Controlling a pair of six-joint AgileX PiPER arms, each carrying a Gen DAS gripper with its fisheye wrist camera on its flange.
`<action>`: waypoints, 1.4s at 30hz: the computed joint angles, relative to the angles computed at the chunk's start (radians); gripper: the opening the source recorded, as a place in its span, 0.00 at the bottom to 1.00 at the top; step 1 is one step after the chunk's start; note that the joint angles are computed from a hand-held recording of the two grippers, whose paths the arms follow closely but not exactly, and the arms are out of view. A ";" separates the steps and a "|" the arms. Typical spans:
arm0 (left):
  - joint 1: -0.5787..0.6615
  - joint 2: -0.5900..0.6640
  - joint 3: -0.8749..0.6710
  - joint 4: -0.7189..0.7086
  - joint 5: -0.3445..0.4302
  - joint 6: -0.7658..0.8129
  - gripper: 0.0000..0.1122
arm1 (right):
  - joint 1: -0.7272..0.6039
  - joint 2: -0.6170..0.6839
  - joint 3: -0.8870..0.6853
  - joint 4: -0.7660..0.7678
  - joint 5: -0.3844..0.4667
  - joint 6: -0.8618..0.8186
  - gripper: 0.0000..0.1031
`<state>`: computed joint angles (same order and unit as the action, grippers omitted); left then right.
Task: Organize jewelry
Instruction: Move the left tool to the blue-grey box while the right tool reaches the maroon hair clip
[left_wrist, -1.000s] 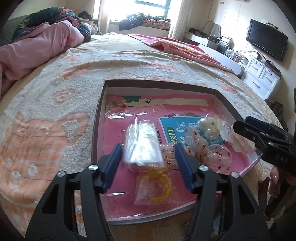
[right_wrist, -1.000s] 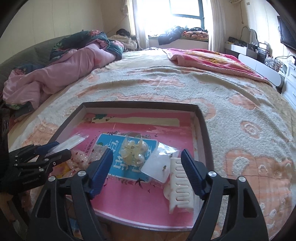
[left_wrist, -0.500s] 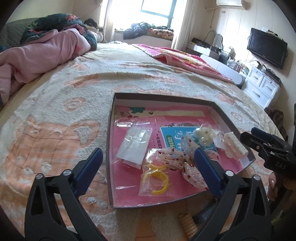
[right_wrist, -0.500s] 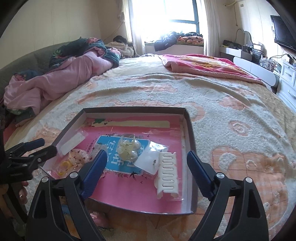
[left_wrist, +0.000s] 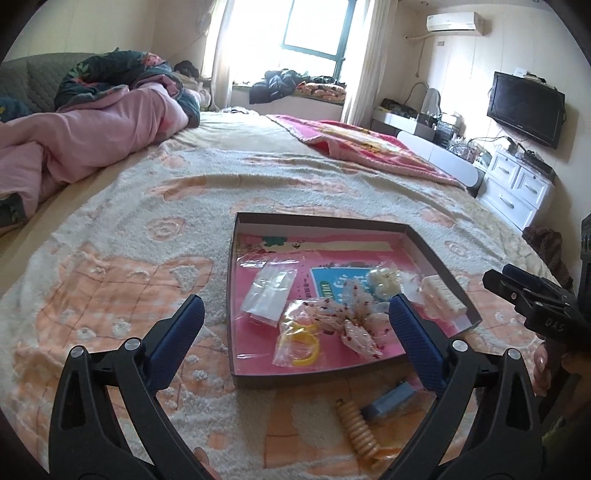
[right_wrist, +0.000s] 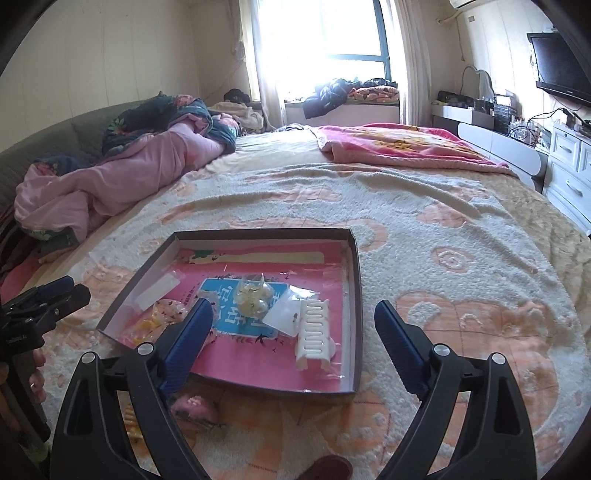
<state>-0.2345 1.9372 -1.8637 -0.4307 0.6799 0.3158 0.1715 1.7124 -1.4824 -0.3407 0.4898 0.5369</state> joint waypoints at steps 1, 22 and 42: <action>-0.002 -0.009 0.010 -0.006 -0.004 0.006 0.82 | 0.002 -0.014 0.015 -0.008 -0.003 0.008 0.84; -0.049 -0.214 0.315 -0.142 -0.125 0.203 0.82 | 0.094 -0.240 0.297 -0.146 -0.029 0.179 0.87; -0.119 -0.254 0.448 -0.049 -0.162 0.195 0.82 | 0.133 -0.335 0.493 -0.203 -0.044 0.289 0.87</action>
<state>-0.3537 1.6836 -1.4159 -0.4801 0.5178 0.5109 0.3048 1.3778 -0.9891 -0.5437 0.4458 0.8259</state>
